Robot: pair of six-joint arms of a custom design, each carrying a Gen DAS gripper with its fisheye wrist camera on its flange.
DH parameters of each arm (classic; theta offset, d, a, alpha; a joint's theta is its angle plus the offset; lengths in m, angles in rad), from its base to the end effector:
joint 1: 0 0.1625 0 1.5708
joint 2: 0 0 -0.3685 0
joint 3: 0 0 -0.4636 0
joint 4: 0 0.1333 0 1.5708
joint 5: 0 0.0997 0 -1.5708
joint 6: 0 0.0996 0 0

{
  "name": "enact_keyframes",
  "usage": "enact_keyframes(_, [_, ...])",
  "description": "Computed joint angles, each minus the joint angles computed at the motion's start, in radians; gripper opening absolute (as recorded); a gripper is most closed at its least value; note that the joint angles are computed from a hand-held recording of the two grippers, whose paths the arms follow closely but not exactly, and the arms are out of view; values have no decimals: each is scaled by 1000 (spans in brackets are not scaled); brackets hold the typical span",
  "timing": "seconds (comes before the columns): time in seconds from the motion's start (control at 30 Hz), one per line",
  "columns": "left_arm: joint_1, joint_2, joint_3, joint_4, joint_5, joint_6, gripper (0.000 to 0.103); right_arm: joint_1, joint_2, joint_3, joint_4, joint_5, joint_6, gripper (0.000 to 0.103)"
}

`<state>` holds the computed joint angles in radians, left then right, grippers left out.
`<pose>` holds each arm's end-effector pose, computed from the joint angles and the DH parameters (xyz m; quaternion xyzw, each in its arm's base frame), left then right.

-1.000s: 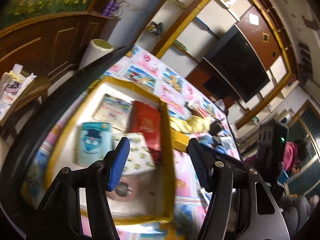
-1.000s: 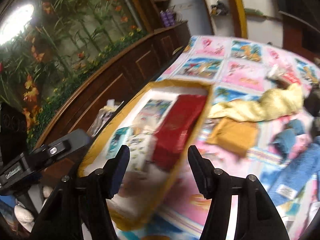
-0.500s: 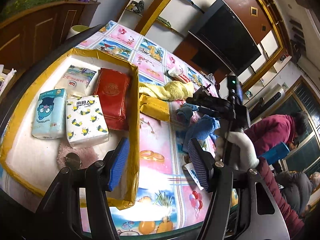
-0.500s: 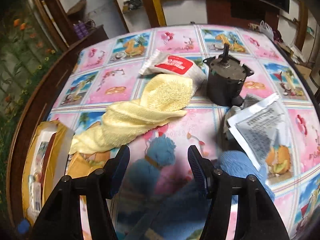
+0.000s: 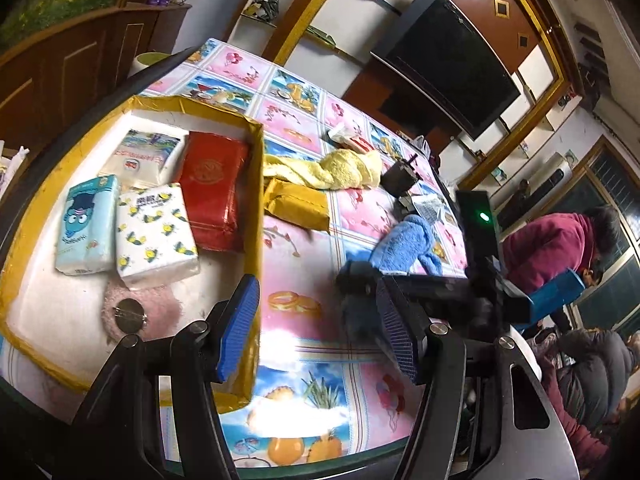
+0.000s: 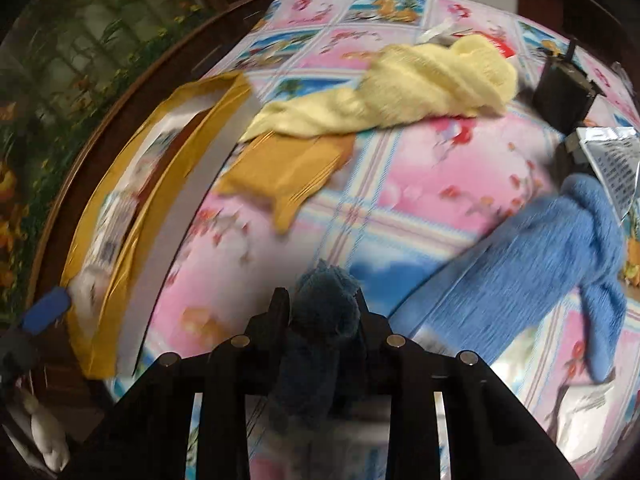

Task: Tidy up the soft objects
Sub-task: 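Grasp the rolled blue towel with the left tool while the right grasps the clear plastic bag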

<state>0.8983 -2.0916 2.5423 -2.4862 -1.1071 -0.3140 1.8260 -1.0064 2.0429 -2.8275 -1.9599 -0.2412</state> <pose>-0.0870 -0.3948 0.2452 0.1168 0.9413 -0.3033 0.0908 0.2314 -0.5087 0.0067 0.2190 -0.9505 0.1091 0.1914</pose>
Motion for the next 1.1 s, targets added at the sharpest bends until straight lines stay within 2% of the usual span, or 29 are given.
enact_keyframes(0.07, [-11,5,0,15,3,-2,61,-26,-77,69,23,115,-1,30])
enact_keyframes(0.13, [-24,6,1,34,10,-9,61,-57,-161,144,-41,196,-2,36])
enact_keyframes(0.17, [-30,6,4,41,10,-11,61,-72,-210,191,-105,207,-6,46])
enact_keyframes(0.2, [-35,10,4,48,8,-12,61,-81,-244,225,-160,192,-8,60])
enact_keyframes(0.27, [-48,29,4,56,3,-13,61,-99,-295,275,-232,150,-3,67])
enact_keyframes(0.4, [-60,127,-14,49,-23,-16,61,-143,-376,338,-205,138,1,67])
enact_keyframes(0.5, [-69,195,-29,40,-27,-33,61,-142,-353,348,-216,121,3,67])
enact_keyframes(0.6, [-83,212,-31,44,-16,-51,61,-126,-297,333,-221,105,-2,67])
enact_keyframes(0.67, [-94,207,-27,59,10,-65,61,-79,-234,321,-293,39,-46,67])
enact_keyframes(0.73, [-95,208,-28,76,26,-83,61,-47,-185,310,-349,-16,-88,50])
enact_keyframes(0.77, [-96,216,-31,85,33,-89,61,-41,-173,309,-366,-32,-108,34])
enact_keyframes(0.8, [-97,229,-36,90,41,-91,61,-44,-175,314,-368,-21,-114,30])
enact_keyframes(1.0, [-102,387,-81,68,105,-58,61,-83,-240,362,-371,16,-118,29])
enact_keyframes(1.07, [-96,453,-98,44,130,-44,61,-91,-259,375,-371,16,-117,30])
enact_keyframes(1.1, [-106,474,-87,-10,159,-7,61,-98,-274,384,-367,21,-116,30])
